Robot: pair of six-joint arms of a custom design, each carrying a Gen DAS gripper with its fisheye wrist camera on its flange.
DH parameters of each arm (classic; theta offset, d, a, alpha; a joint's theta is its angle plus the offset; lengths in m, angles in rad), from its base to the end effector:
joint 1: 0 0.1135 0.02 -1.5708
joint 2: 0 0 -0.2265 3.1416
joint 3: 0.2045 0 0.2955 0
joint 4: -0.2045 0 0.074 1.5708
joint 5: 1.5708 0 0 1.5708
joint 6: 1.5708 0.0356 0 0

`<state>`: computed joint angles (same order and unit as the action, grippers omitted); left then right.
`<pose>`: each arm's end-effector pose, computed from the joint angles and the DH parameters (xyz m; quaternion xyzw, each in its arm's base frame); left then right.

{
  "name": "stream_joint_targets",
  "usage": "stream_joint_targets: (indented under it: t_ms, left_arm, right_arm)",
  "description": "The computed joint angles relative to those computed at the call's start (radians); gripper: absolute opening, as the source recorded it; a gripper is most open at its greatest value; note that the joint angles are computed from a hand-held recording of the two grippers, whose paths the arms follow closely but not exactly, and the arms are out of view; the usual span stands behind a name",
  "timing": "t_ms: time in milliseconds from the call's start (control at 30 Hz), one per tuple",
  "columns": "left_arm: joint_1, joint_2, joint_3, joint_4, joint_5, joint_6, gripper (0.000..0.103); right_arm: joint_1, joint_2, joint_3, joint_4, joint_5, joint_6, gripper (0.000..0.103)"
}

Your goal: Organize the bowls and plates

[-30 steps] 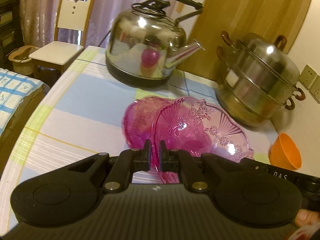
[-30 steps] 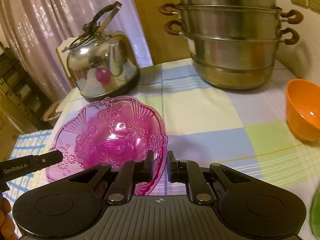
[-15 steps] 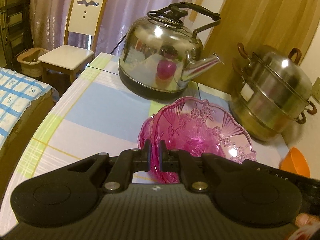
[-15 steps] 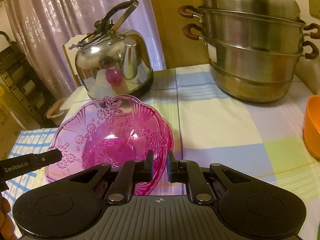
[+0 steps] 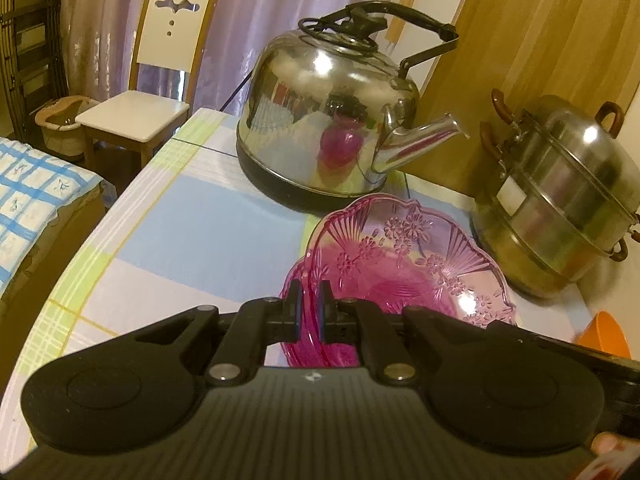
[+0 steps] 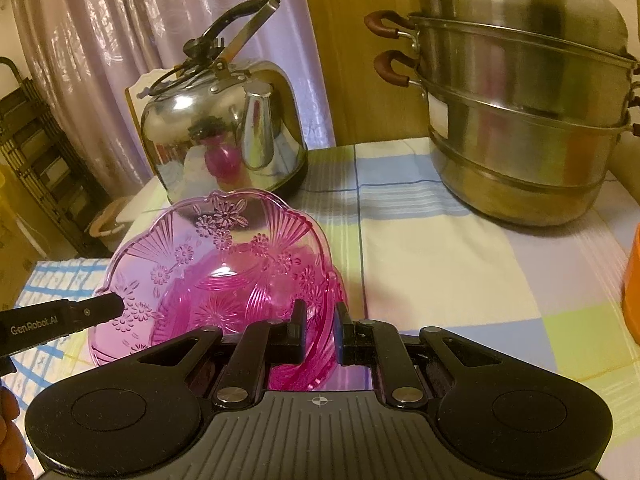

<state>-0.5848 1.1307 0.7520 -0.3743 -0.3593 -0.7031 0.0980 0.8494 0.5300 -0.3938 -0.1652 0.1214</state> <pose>0.2511 -0.1512 0.1938 -0.1243 0.8970 -0.1037 0.4113 0.2447 0.0299 0.1783 -0.0237 0.9067 0.1199 0.4037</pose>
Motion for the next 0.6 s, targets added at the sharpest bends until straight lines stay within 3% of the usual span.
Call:
stream_joint_targets:
  t_ms: [600]
  left_arm:
    - [0.052,0.155,0.037,0.081,0.053,0.021,0.006]
  right_arm:
    - [-0.013,0.203,0.035,0.126,-0.018,-0.027,0.013]
